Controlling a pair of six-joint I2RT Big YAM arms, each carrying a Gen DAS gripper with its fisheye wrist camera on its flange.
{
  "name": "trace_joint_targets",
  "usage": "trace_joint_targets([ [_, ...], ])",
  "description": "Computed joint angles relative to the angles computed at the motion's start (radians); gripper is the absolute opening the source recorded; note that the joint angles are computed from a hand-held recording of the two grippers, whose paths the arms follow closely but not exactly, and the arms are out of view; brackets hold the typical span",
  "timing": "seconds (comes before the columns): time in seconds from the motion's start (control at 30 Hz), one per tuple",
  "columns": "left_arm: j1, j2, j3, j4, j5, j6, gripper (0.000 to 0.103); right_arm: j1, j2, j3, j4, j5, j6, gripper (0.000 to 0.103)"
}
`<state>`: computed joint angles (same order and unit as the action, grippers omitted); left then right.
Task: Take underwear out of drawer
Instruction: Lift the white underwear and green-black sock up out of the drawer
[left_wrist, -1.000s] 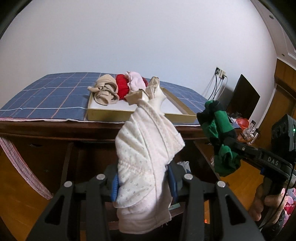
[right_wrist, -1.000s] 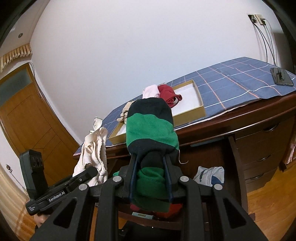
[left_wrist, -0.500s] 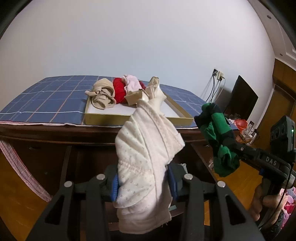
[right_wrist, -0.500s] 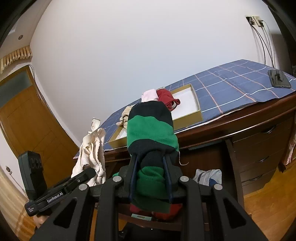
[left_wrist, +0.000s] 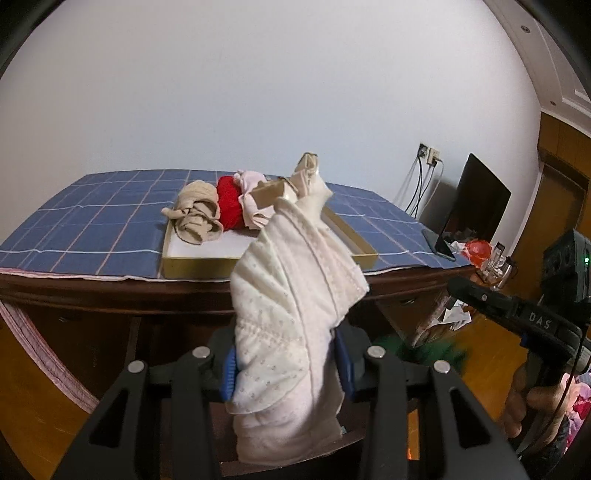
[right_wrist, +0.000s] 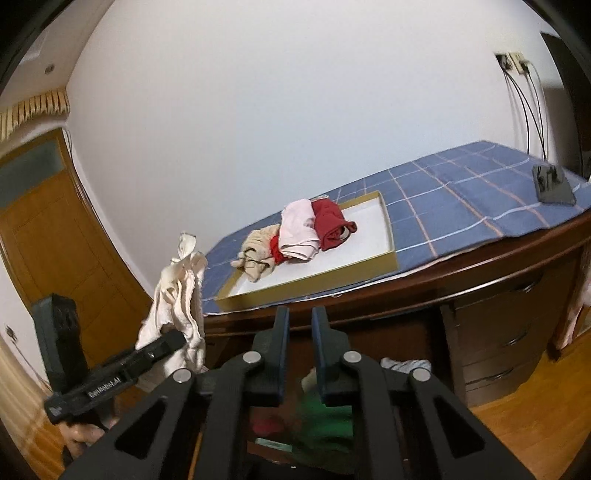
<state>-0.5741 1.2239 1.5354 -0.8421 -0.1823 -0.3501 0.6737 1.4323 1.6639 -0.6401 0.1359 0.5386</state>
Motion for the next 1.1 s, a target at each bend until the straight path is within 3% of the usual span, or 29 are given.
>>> trace_joint_targets([
  [0.1, -0.001, 0.004, -0.002, -0.007, 0.015, -0.003, 0.041, -0.019, 0.014, 0.010, -0.036, -0.053, 0.008, 0.014],
  [0.2, 0.001, 0.007, -0.003, -0.021, 0.025, -0.009, 0.041, -0.044, 0.066, 0.068, -0.155, -0.133, -0.004, 0.017],
  [0.27, 0.001, 0.009, -0.001, -0.026, 0.029, -0.003, 0.041, -0.064, 0.121, 0.122, -0.264, -0.189, -0.041, 0.032],
  [0.37, 0.001, 0.010, 0.001, -0.026, 0.027, -0.003, 0.041, -0.088, 0.176, 0.171, -0.372, -0.193, -0.104, 0.055],
  [0.43, 0.005, 0.013, 0.000, -0.025, 0.033, -0.011, 0.041, -0.112, 0.201, 0.185, -0.428, -0.234, -0.055, 0.055],
  [0.53, 0.009, 0.018, -0.002, -0.025, 0.047, -0.030, 0.041, -0.136, 0.195, 0.139, -0.420, -0.306, 0.074, 0.055],
  [0.63, 0.007, 0.023, -0.001, -0.032, 0.061, -0.031, 0.041, -0.118, 0.222, 0.146, -0.458, -0.238, 0.090, 0.055],
  [0.77, 0.002, 0.017, -0.005, -0.029, 0.060, -0.020, 0.041, -0.113, 0.310, 0.223, -0.564, -0.245, 0.105, 0.055],
  [0.83, 0.005, 0.013, -0.007, -0.028, 0.060, -0.022, 0.041, -0.096, 0.351, 0.290, -0.633, -0.152, 0.081, 0.055],
  [1.1, 0.014, 0.010, -0.017, -0.029, 0.070, -0.033, 0.041, -0.077, 0.475, 0.519, -0.869, -0.061, -0.024, 0.055],
])
